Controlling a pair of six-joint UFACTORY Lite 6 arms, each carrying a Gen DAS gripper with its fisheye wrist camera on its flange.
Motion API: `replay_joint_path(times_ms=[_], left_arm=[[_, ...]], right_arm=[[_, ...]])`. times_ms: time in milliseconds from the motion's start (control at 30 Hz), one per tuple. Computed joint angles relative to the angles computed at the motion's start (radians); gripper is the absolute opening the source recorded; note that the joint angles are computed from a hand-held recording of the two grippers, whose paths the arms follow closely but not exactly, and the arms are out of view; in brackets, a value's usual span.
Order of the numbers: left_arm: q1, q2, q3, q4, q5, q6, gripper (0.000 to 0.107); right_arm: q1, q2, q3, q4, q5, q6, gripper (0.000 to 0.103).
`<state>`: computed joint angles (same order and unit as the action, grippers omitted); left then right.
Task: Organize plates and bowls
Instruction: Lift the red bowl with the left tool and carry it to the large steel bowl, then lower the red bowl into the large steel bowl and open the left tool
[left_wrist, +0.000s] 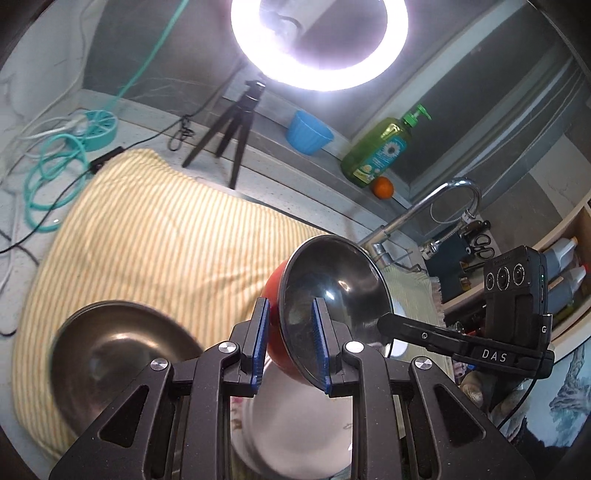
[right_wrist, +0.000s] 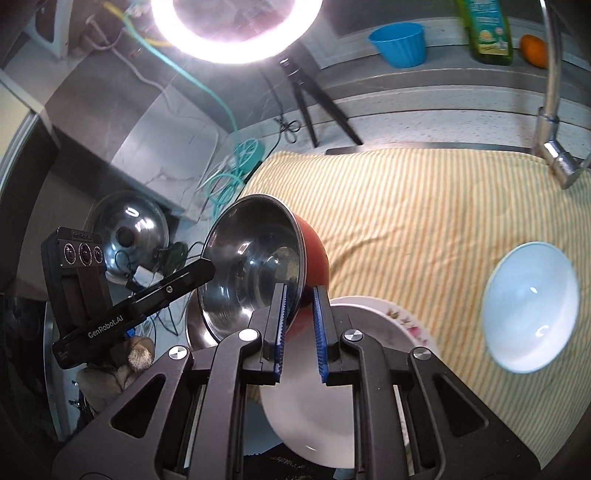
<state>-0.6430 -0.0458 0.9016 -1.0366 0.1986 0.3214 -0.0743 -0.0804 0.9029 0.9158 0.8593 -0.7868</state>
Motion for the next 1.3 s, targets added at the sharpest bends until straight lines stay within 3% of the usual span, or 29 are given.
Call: replay_joint_path(times_ms=[200,567,733,1300], left_arm=[[0.050,-0.165,-0.160,0.121,0.006,-0.137,0.021],[0.189,-0.368,-0.393,0.142,0.053,-0.154,0.021],[0.218,-0.385,-0.441,0.164,0.057,-0.159,0.021],[0.244,-0.344,-0.463,0.222,0.062,-0.162,0.021]], right_arm=[[0.164,0.006,-0.018,0.013,-0.060,0.049,0.014],[0.448,0.142,0.048,-0.010,-0.214,0.130,0.014],[0.539,0.222,0.095,-0.069,-0.281,0.192,0.014],[0.641,0.352,0.159,-0.226,-0.364,0.337,0.014]])
